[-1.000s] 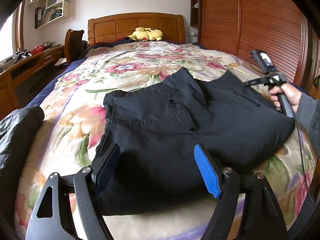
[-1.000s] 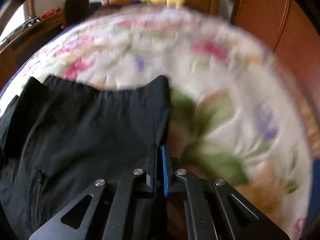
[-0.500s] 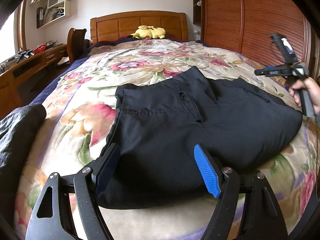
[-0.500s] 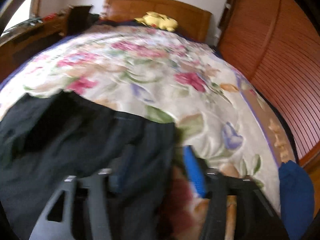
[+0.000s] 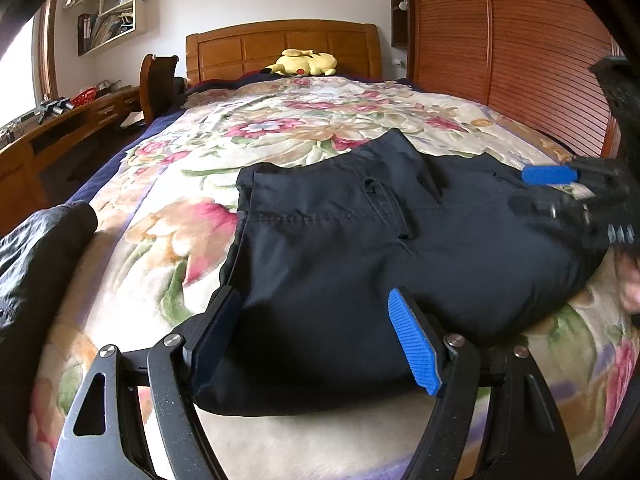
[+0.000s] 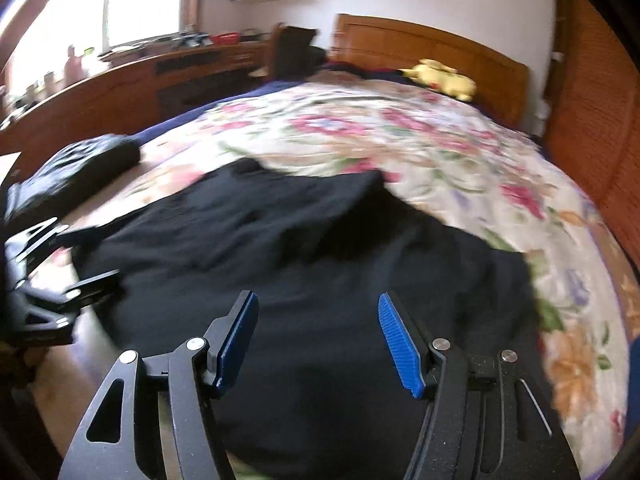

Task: Fold large clothes
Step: 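Position both open grippers over the side of the folded black coat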

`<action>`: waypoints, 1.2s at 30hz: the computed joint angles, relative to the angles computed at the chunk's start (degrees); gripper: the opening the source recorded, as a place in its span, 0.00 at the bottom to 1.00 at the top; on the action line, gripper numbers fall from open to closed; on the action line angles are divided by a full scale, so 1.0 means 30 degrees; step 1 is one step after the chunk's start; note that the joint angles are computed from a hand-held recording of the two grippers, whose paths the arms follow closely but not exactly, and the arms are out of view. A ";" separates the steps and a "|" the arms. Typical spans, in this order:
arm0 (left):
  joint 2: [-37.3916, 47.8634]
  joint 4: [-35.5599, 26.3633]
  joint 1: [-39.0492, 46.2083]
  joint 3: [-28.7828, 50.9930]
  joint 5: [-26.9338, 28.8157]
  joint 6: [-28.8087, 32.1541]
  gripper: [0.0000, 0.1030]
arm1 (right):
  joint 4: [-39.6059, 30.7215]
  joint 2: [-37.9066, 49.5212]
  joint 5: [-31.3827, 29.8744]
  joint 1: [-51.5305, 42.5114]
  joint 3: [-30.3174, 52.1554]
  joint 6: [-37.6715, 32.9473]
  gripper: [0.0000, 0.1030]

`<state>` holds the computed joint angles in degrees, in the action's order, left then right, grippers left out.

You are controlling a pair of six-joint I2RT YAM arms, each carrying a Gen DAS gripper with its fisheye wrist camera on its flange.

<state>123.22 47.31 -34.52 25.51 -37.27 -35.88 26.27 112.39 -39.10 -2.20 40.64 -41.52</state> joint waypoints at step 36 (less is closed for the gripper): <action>-0.1232 0.0612 -0.1666 -0.2519 -0.1997 -0.1920 0.75 | 0.4681 0.2471 -0.0840 -0.2989 -0.2575 -0.1450 0.63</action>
